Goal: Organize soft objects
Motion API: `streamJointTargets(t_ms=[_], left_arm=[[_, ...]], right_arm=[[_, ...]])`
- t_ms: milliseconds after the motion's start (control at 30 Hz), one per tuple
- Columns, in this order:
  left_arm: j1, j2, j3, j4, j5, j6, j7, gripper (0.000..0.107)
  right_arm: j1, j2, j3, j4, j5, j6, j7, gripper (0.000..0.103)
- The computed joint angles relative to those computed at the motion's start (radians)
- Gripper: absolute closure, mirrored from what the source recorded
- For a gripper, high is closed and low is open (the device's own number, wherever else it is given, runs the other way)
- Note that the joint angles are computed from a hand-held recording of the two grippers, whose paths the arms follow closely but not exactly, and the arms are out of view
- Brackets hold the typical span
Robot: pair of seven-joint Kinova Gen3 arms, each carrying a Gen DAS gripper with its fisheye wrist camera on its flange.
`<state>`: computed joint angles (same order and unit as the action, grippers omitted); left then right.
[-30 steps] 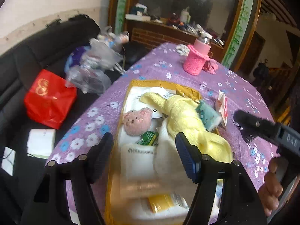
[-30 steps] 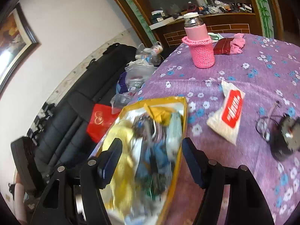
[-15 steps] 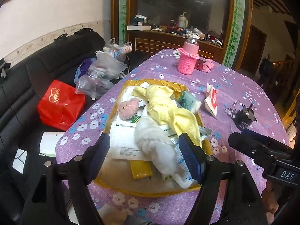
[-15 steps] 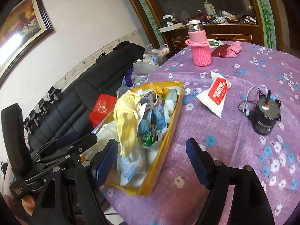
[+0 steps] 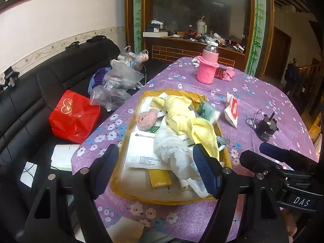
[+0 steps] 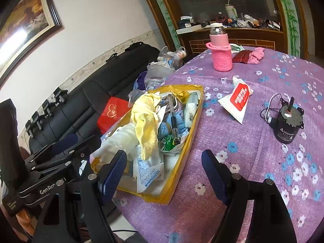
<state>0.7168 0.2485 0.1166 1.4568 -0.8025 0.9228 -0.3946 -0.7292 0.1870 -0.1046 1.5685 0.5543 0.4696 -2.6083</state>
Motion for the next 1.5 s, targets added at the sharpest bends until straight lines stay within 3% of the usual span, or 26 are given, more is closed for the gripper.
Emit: streamJointTargets(t_ms=[333,533,700,800,1100,1500], left_arm=[[-0.02,-0.012,-0.001,0.036,0.01,-0.025,0.0,0.032],[-0.063,-0.076,-0.009,0.138,-0.013,-0.165,0.113,0.032],[-0.065,-0.064,0.01,0.121,-0.054,-0.125,0.13,0.032],[-0.081,-0.062,0.024,0.115,-0.025,-0.129,0.082,0.032],[-0.058,-0.046,0.016,0.091,-0.044,-0.086,0.076,0.032],[-0.05,-0.047,0.007,0.086,-0.058,-0.059,0.099,0.032]], right_arm=[[-0.036,0.037,-0.004,-0.083,0.0,0.097,0.006,0.026],[-0.112,0.088,0.013,-0.187,0.075,0.26,-0.029,0.026],[-0.142,0.114,0.009,-0.231,0.097,0.319,-0.026,0.026],[-0.184,0.13,0.024,-0.256,0.148,0.373,-0.059,0.026],[-0.223,0.144,0.022,-0.271,0.212,0.419,-0.072,0.026],[-0.211,0.133,0.017,-0.251,0.215,0.405,-0.066,0.026]])
